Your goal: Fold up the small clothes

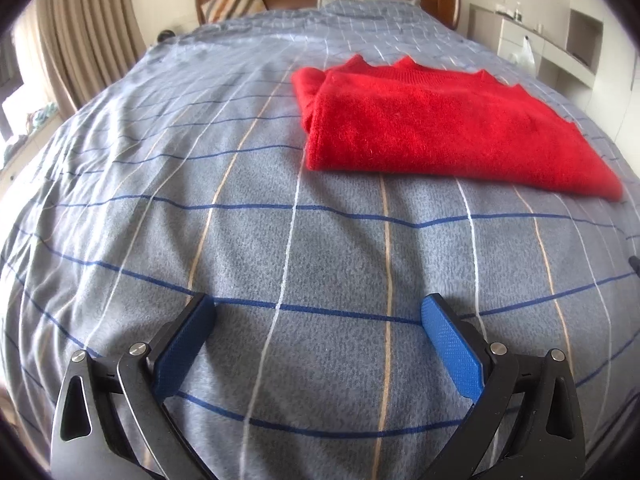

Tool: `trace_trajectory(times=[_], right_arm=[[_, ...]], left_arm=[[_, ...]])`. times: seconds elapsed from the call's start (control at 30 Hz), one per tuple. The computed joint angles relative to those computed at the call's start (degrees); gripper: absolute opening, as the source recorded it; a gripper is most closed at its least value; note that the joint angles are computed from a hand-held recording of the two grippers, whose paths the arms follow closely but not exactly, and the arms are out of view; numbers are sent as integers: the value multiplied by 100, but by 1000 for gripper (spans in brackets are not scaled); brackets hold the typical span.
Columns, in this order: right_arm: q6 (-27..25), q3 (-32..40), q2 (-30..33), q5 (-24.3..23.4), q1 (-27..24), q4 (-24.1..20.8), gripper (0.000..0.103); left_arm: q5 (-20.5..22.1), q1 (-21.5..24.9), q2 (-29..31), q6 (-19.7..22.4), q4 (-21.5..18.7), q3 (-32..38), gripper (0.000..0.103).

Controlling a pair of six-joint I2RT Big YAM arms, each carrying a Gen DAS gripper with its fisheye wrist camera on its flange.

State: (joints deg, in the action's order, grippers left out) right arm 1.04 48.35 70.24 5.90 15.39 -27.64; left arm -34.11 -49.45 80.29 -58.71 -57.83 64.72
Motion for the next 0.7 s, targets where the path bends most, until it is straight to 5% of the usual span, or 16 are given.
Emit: trace_trajectory(times=[0.07,0.17,0.33,0.57,0.67,0.7], right_arm=[[-56,434,90,-798,-291,-536,84],[386,950,220,-2095,-784,-444,84],[1445,2295,1509,-3703,-1143,-599,84],[1561,3441,2923,-3914,-695,-1619,70],[1509,3350,2783,-3386,-409,-1674,15],[1650,3321,2660,-3262,-346,-1594,15]], left_arm=[[-114,45,-387,113,117,-166,102],[-371,197,-771,109,195,-381,102],[-629,203,-965,-433,150,-741,102],[-1016,-338,-879,-872,230,-1138,102],[-1129,-313,-967,-674,267,-1126,102],[-1223,-305,-1000,-778,183,-1120,102]])
